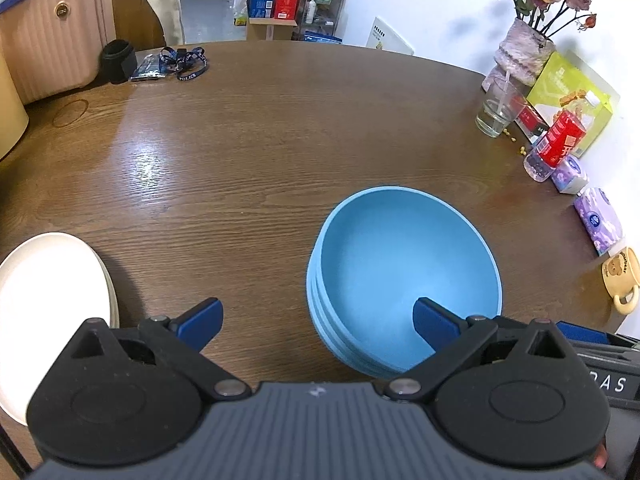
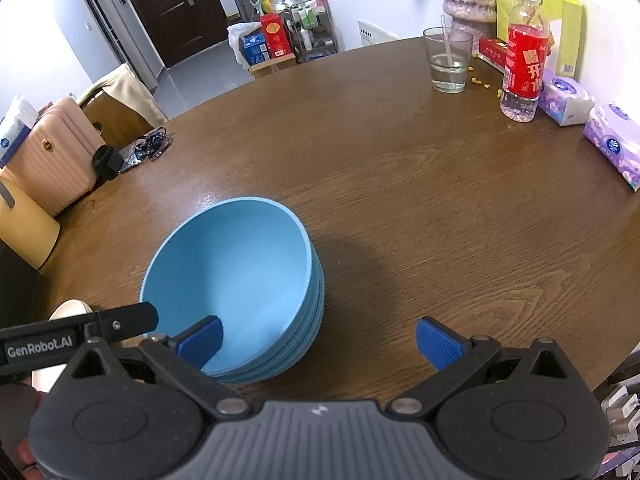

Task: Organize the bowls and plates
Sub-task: 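Move both open grippers to the rim of the blue bowl stack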

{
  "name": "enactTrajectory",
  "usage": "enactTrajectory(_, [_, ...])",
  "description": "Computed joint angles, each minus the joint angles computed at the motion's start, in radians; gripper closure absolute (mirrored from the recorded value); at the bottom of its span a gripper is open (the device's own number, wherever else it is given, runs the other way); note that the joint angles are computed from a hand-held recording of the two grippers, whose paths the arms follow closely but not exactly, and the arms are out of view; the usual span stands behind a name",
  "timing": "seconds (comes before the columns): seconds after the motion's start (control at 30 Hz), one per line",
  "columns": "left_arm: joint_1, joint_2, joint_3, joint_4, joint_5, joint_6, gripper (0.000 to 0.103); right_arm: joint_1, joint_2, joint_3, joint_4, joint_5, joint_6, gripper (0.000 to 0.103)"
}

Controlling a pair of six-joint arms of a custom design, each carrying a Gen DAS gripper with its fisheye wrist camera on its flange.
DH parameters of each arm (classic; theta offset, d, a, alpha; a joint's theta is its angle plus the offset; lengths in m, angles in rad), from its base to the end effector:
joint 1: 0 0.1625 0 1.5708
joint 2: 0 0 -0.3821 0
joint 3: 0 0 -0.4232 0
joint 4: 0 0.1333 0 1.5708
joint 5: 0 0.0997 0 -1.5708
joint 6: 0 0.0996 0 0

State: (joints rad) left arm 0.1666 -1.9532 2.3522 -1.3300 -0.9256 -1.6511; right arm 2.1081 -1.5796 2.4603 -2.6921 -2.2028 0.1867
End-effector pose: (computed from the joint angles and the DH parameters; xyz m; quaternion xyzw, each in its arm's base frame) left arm -0.2439 -0.2369 0.2292 -0.0119 0.9057 -0.2878 0.3110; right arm 0.2595 -0.2901 0.1639 0.1278 -0.9357 0.2159 0.2481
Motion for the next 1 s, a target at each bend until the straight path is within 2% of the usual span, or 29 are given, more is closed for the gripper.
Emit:
enactTrajectory(0.53, [0.088,0.076,-0.016,-0.071,-0.009,0.047,0.000,-0.081,0.043,-0.037,0.017,0.063,-0.048,0.000])
enactTrajectory(1.0, [0.197,0.140,-0.022,-0.151,-0.038,0.121,0.000,-0.174,0.089,-0.041,0.008,0.148,-0.034,0.004])
